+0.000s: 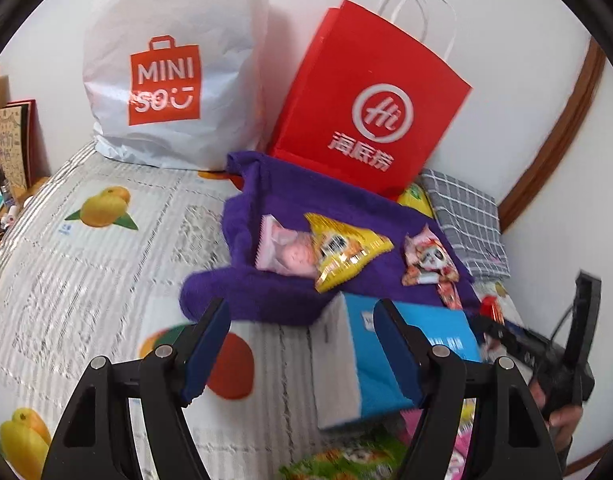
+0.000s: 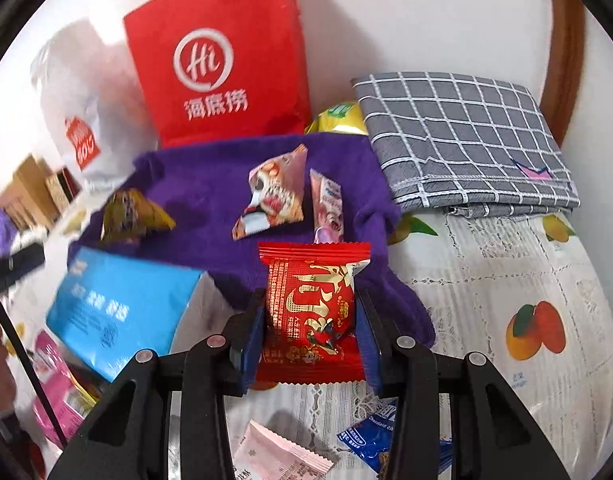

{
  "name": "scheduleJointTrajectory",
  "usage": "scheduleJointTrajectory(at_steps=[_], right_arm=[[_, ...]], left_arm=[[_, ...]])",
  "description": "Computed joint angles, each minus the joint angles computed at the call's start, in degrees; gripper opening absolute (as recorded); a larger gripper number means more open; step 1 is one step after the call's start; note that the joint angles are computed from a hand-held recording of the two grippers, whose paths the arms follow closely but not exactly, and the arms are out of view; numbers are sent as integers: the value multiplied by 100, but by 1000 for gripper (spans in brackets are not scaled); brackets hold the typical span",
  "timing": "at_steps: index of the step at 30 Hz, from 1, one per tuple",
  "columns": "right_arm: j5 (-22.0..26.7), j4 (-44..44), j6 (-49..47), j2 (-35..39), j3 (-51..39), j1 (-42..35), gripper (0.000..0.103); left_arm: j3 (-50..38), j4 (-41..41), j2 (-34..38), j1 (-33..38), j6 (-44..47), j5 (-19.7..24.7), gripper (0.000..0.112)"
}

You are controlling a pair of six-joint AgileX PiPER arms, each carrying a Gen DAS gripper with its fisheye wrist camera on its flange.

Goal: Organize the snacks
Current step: 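Grasp the red candy packet with the right tool and lift it, then grasp the green triangular snack bag with the left tool while the right tool holds the red packet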

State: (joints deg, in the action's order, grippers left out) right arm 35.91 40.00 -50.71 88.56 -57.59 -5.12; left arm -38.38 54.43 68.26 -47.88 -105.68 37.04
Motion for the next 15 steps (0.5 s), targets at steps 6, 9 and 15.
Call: scheduleJointTrajectory(at_steps=[6,9,15], right_arm=[[180,480,-248,-131,50,-177,42],[146,527,-330,-195,117,-149,42],[130,512,-322,-208,129,-141,42]], left_arm=[[209,-162,-56,-771,40,247,72],[406,-113,-246,-1334,-205,553,72],[694,-146,-655,-2219,-335,908,72]])
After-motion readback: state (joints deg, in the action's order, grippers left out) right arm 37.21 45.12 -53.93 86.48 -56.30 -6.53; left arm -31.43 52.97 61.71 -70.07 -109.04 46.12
